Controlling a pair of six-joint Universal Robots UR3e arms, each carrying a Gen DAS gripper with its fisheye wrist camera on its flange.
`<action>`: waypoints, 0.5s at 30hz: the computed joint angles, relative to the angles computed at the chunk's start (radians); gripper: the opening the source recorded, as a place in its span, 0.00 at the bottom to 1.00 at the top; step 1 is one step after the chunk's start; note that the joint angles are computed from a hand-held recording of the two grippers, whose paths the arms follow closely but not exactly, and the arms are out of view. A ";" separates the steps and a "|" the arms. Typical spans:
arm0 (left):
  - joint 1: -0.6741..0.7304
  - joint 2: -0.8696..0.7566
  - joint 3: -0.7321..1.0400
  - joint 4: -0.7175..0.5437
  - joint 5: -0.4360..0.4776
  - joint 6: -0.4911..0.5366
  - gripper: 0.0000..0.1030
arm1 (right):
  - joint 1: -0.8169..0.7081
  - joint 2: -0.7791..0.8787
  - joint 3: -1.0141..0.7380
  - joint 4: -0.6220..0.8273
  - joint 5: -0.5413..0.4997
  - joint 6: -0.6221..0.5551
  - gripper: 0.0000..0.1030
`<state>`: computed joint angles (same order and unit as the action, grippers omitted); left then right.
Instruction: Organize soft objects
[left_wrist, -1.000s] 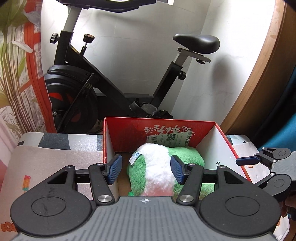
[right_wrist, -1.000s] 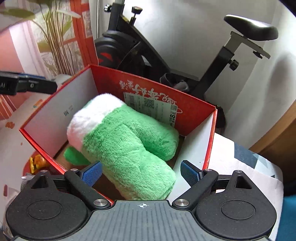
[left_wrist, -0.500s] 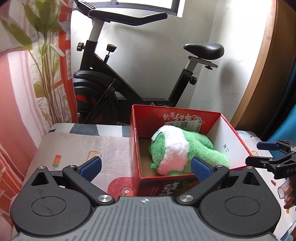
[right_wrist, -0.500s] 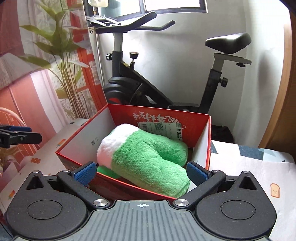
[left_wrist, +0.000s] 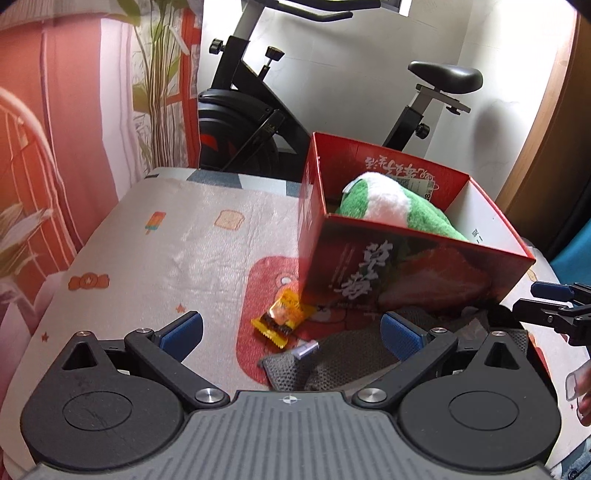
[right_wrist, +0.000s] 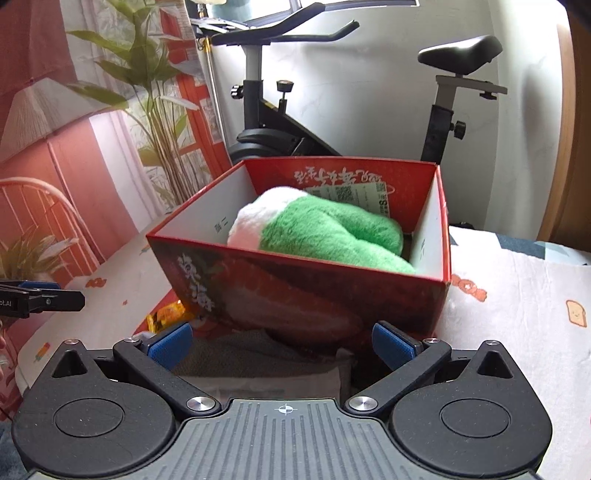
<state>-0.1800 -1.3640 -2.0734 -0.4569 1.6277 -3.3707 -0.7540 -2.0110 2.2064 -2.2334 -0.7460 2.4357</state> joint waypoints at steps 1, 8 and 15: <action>-0.007 0.008 -0.022 0.008 0.005 -0.010 1.00 | 0.008 -0.019 0.026 -0.004 -0.016 -0.014 1.00; 0.016 0.079 -0.154 0.008 -0.044 -0.089 1.00 | 0.033 -0.084 0.134 -0.005 -0.110 -0.046 0.98; 0.041 0.120 -0.256 0.002 -0.119 -0.147 1.00 | -0.018 -0.128 0.172 0.107 -0.115 -0.146 0.84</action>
